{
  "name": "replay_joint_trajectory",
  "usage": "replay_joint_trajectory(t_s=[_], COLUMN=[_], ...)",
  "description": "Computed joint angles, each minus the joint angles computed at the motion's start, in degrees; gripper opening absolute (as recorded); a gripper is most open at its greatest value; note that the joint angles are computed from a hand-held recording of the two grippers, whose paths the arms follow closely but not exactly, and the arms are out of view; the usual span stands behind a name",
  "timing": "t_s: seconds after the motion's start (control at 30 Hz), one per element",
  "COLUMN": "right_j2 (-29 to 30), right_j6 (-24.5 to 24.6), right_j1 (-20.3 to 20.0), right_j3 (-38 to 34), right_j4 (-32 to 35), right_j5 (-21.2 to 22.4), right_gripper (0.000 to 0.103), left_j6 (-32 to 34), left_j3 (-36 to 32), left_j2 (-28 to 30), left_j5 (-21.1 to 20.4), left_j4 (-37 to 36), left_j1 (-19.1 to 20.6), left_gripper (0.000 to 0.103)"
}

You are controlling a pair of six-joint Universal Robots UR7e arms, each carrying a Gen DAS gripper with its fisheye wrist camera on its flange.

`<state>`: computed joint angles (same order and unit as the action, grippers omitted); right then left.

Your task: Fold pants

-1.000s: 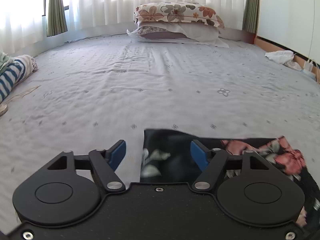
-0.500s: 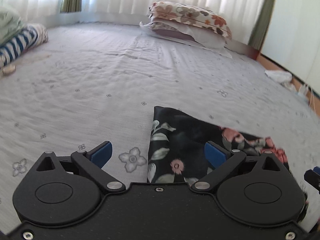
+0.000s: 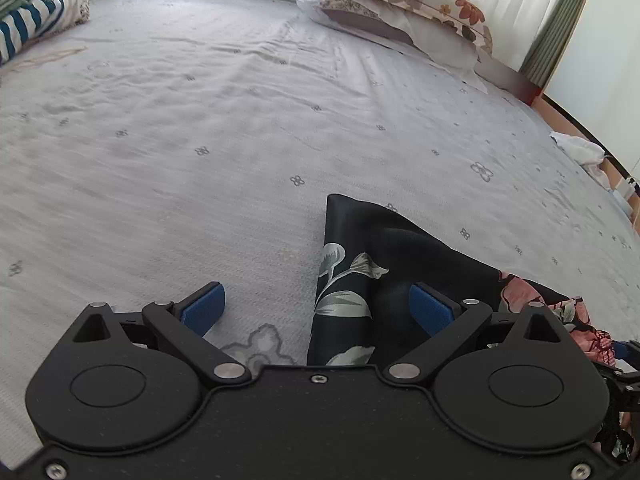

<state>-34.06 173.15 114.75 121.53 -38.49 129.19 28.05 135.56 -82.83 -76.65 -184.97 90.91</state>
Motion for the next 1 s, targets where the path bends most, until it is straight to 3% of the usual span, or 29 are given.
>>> replay_joint_trajectory(t_s=[0.13,0.23,0.27,0.3,0.33,0.37,0.4,0.53,0.6,0.8,0.9,1.0], right_j2=[-0.6,-2.2,-2.6,-3.3,-3.9,-4.3,-4.4,-4.9,-5.2,-4.2,-5.4,-6.1], right_j6=[-2.3,-1.0,-0.1,0.5,0.7,1.2,0.6,0.8,1.7,-0.4,-1.4,-1.6], right_j1=[-3.0,-4.5,-4.7,-5.3,-6.0,-6.8,-6.8,-7.8,-8.6,-4.9,-4.4,-4.8], right_j3=[2.2,4.9,5.5,6.2,6.7,6.7,6.7,6.6,7.1,5.7,5.4,4.2], right_j4=[-5.1,-9.2,-10.1,-10.6,-10.0,-8.5,-8.1,-7.6,-8.9,-13.6,-15.5,-14.8], right_j5=[-4.2,-6.0,-6.0,-6.6,-8.3,-10.2,-10.9,-13.2,-14.5,-10.3,-11.0,-10.9], right_gripper=[0.092,0.069,0.057,0.044,0.037,0.034,0.034,0.033,0.017,0.012,0.010,0.010], left_j6=[1.9,2.5,2.4,2.2,1.9,1.3,0.7,1.0,0.9,1.0,0.4,0.4], left_j3=[-1.0,-1.7,-1.9,-2.0,-2.2,-2.5,-2.6,-1.8,-1.4,-0.3,-1.2,-2.4], left_j2=[1.8,1.9,1.9,1.9,1.9,1.8,1.8,2.4,2.5,1.5,2.1,4.2], left_j5=[-2.8,-6.4,-7.5,-8.4,-9.0,-9.2,-9.1,-9.2,-9.3,-11.2,-11.9,-8.1], left_j4=[-1.0,1.4,2.0,2.6,3.6,5.0,5.6,2.4,0.5,-5.5,-7.6,-10.7], left_j1=[0.9,1.7,1.9,2.1,2.2,2.2,2.1,2.0,2.0,0.4,-0.7,-2.4], left_gripper=[0.094,0.086,0.077,0.060,0.049,0.029,0.020,0.010,0.006,0.004,0.004,0.004])
